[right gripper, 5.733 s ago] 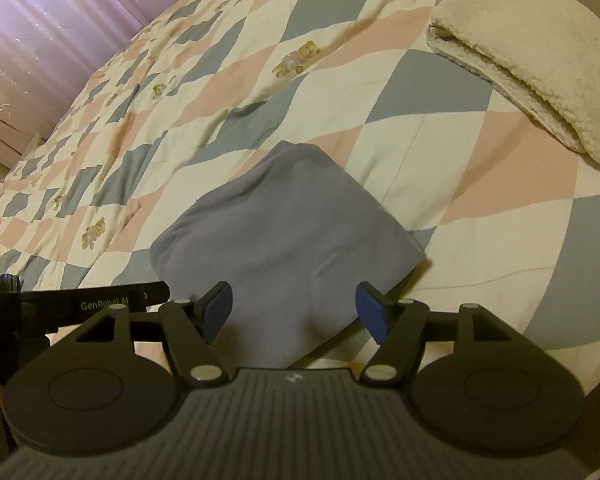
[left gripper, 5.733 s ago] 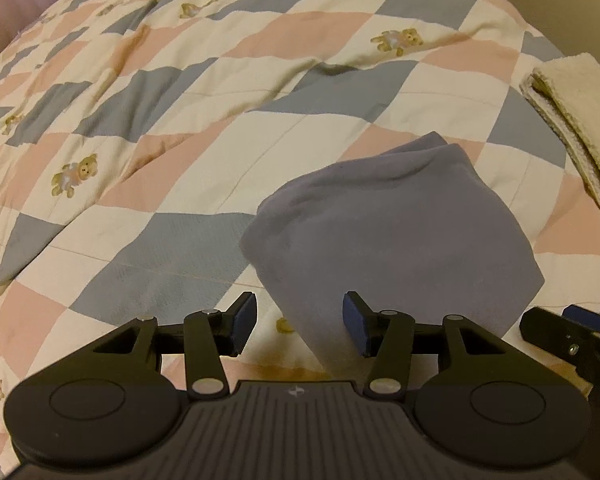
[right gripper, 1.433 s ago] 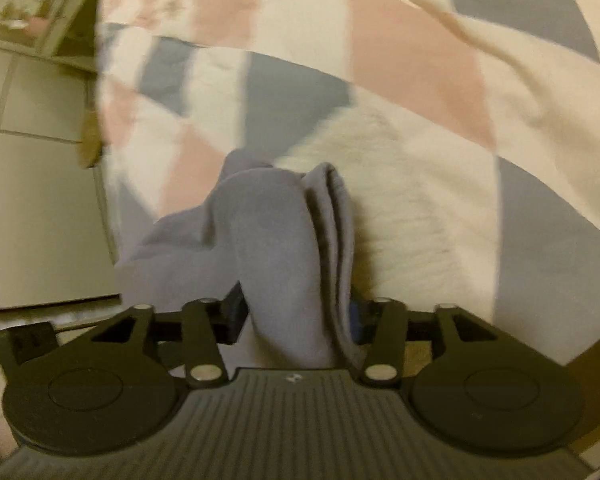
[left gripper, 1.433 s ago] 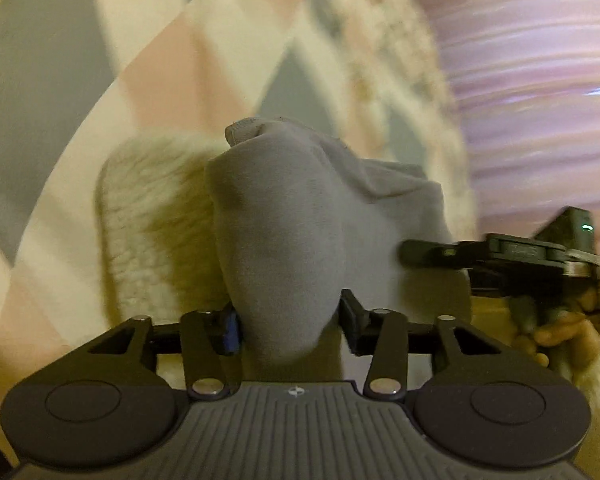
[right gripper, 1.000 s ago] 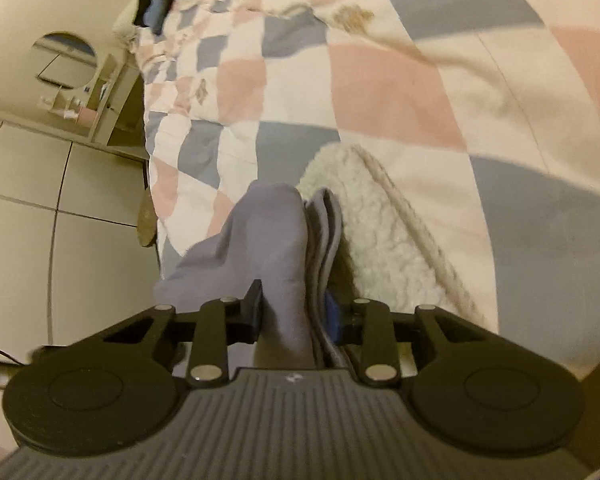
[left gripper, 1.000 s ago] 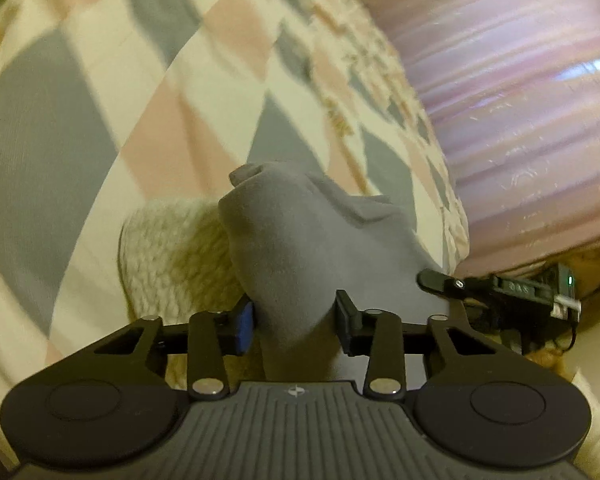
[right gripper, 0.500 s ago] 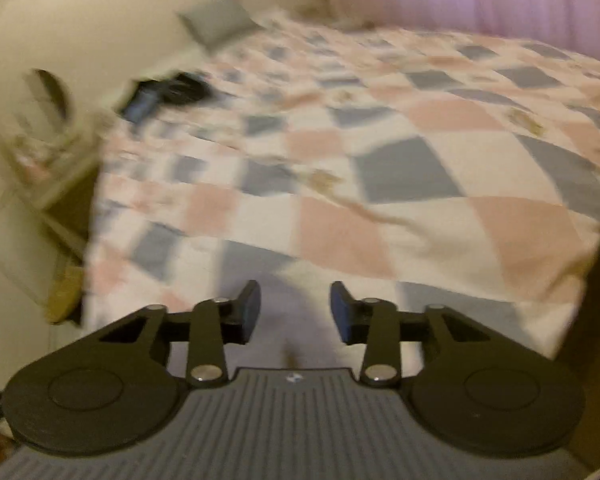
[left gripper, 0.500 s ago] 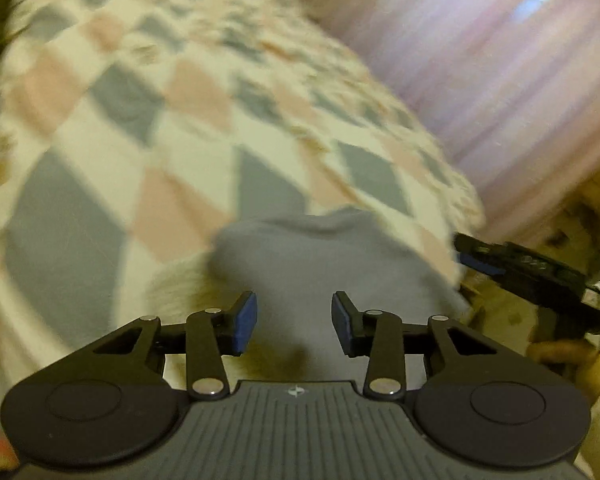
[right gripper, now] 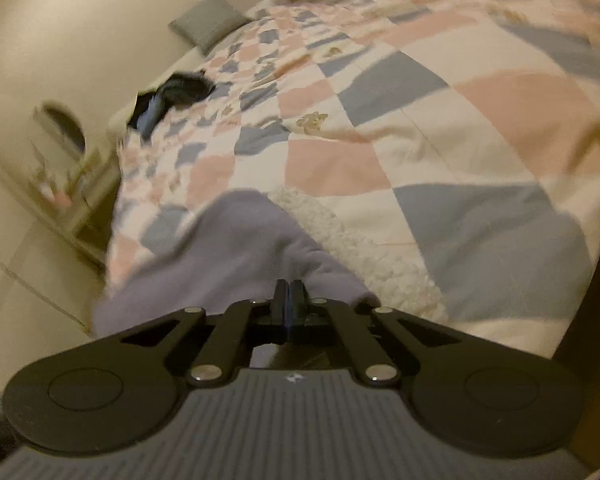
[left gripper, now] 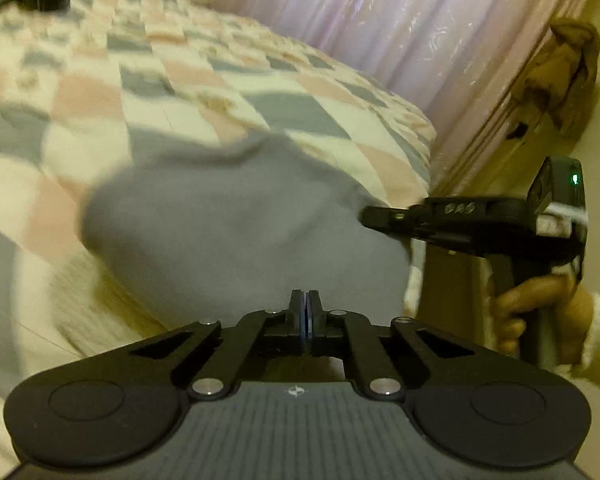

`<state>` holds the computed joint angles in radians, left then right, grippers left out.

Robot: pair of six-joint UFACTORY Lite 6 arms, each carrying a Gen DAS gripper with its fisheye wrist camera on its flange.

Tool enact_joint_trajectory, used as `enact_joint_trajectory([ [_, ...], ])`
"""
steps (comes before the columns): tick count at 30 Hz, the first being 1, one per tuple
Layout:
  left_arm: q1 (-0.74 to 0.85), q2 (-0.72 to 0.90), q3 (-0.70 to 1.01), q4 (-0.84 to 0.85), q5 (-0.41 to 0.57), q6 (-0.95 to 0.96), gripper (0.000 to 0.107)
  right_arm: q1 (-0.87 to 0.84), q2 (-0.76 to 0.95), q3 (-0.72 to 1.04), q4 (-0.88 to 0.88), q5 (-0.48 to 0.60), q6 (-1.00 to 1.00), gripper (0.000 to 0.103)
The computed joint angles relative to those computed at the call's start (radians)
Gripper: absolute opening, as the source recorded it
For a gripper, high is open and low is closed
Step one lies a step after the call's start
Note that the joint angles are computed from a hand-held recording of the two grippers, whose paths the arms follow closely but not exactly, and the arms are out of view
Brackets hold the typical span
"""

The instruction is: Fold clothes

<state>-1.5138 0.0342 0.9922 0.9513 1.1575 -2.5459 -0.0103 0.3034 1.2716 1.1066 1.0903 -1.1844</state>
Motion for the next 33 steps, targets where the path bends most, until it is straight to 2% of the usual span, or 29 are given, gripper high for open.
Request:
enact_joint_trajectory([
  [2,-0.028,-0.039,0.031,-0.046,0.101,0.035,0.01,0.02,-0.03,0.035,0.022,0.021,0.04,0.01],
  [4,-0.01,-0.095,0.012,-0.07,0.152,0.044,0.011,0.078,-0.033,0.096,0.023,-0.002,0.048,0.028],
  [5,0.007,-0.124,-0.001,-0.081,0.17,0.053,0.011,0.115,-0.025,0.136,0.016,-0.022,0.051,0.028],
  [7,0.054,-0.164,-0.038,-0.086,0.177,0.078,0.011,0.199,0.024,0.232,-0.006,-0.058,0.044,0.028],
  [9,0.119,-0.199,-0.085,-0.08,0.145,0.114,0.011,0.283,0.105,0.351,-0.091,-0.075,0.07,0.027],
  [10,0.153,-0.212,-0.111,-0.074,0.123,0.126,0.011,0.322,0.152,0.413,-0.145,-0.073,0.084,0.018],
  [13,0.235,-0.222,-0.174,-0.075,0.062,0.137,0.011,0.399,0.284,0.546,-0.267,-0.099,0.14,0.003],
  [15,0.263,-0.238,-0.244,-0.091,0.004,0.076,0.011,0.407,0.357,0.602,-0.3,-0.113,0.206,0.0],
  [20,0.228,-0.248,-0.281,-0.091,0.003,0.015,0.008,0.278,0.389,0.524,-0.1,-0.052,0.294,0.0],
  [23,0.174,-0.243,-0.211,-0.105,0.078,0.039,0.009,0.211,0.34,0.462,-0.024,-0.031,0.329,0.0],
  [25,0.109,-0.231,-0.139,-0.098,0.14,0.039,0.009,0.164,0.268,0.419,-0.012,-0.026,0.319,0.014],
  [28,0.018,-0.157,0.0,-0.065,0.181,0.059,0.01,0.088,0.12,0.337,-0.059,0.024,0.232,0.014],
  [30,-0.011,-0.087,0.072,-0.05,0.147,0.069,0.011,0.063,0.049,0.305,-0.128,0.037,0.185,0.014],
  [33,0.004,0.025,0.116,-0.075,0.034,0.082,0.011,0.053,-0.035,0.192,-0.196,-0.001,0.056,0.015],
])
